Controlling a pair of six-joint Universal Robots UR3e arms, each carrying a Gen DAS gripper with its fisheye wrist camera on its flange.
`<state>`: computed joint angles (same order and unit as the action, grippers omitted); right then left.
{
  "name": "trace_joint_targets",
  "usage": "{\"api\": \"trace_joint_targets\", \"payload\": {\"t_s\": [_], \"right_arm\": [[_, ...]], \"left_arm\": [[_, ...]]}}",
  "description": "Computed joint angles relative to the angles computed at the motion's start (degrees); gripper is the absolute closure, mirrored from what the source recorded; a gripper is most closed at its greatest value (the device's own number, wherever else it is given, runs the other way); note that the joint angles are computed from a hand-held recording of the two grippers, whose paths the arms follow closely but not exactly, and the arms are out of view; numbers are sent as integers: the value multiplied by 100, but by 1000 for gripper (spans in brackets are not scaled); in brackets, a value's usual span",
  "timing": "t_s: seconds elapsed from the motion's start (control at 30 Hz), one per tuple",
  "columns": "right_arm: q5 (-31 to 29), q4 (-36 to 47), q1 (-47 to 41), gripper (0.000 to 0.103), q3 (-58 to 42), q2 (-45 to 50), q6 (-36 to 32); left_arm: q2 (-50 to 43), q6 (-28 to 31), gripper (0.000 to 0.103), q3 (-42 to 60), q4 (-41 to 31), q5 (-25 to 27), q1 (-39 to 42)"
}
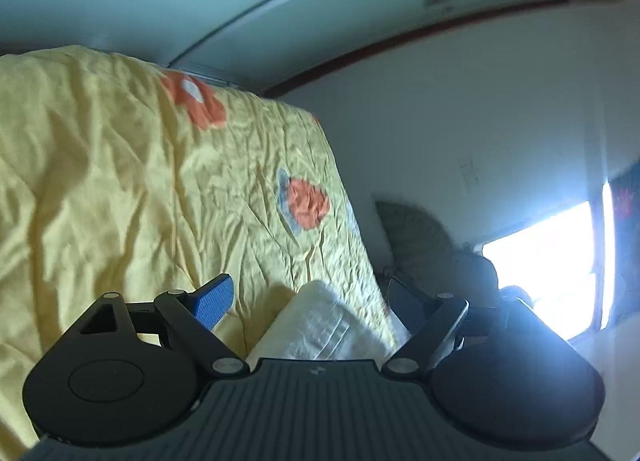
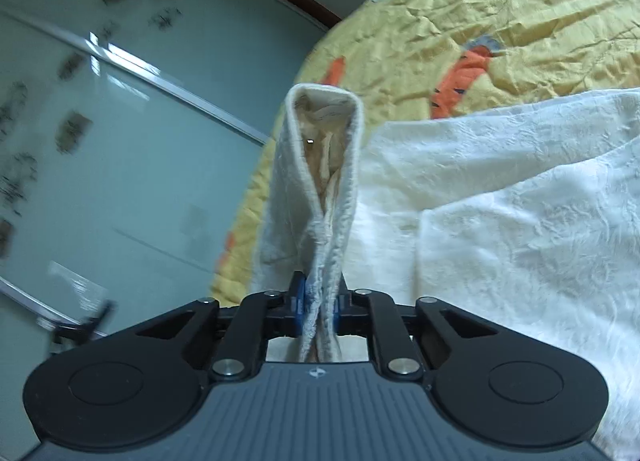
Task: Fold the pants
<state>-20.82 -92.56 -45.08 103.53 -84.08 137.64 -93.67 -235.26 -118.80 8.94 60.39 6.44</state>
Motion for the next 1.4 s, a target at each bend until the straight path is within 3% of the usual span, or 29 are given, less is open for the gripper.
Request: {"api": "trace_joint_targets", "payload": {"t_s": [0.1, 0.23, 0.4, 0.47, 0.57, 0.63, 0.73, 0.83, 0.87, 0.97, 1.03, 1.13, 1.2, 1.33, 1.4], "right_arm": [[6, 1285, -280, 93, -439, -195, -932], [-168, 2009, -653, 93, -732, -151, -1405], [-526, 2771, -1325, 93, -1405, 164, -1984], [-808, 2724, -1580, 93, -1736, 407, -2062], [-1451, 1627, -1886, 93, -1710, 787, -1320], [-1790, 1075, -1987, 92, -1549, 984, -954], [-1608, 1489, -2156, 92, -1513, 792, -1392], [-1343, 2871, -2391, 92, -2100, 698, -2480], [-1354, 2992, -2442, 92, -2238, 732, -2588], [-1757, 1862, -2316, 92, -1992, 875, -1795], [-1849, 1561, -2319, 92, -1836, 1088, -1569], [-1561, 1841, -2520, 88, -1694, 1164, -1592], [-1673, 1792, -2586, 82, -1609, 1102, -1472], [-1807, 2505, -2968, 79, -1580, 966, -2011], [-1906, 2974, -3136, 75, -1549, 929, -2396]], "left_arm": [[-378, 373, 18, 453, -199, -80, -374], [-885, 497, 17, 962, -329, 100, -815], [-1116, 809, 17, 1213, -419, -104, -987], [-1186, 1088, 16, 1373, -577, -161, -1054], [-1460, 1448, 15, 1691, -857, -440, -1178], [-1750, 1602, 15, 1987, -1033, -360, -1433], [-2108, 1892, 15, 2520, -1419, -291, -1830], [-2276, 2364, 15, 2929, -1644, -175, -2169], [-2292, 2560, 15, 2995, -1717, -162, -2248], [-2538, 3075, 13, 3417, -2406, -272, -2445], [-2686, 3214, 13, 3554, -2596, -61, -2620], [-2635, 3378, 14, 3492, -2528, 376, -2793], [-2489, 3353, 14, 3320, -2356, 493, -2720], [-2300, 3176, 14, 3097, -2326, 579, -2432], [-2321, 3049, 14, 3161, -2641, 474, -2310]]}}
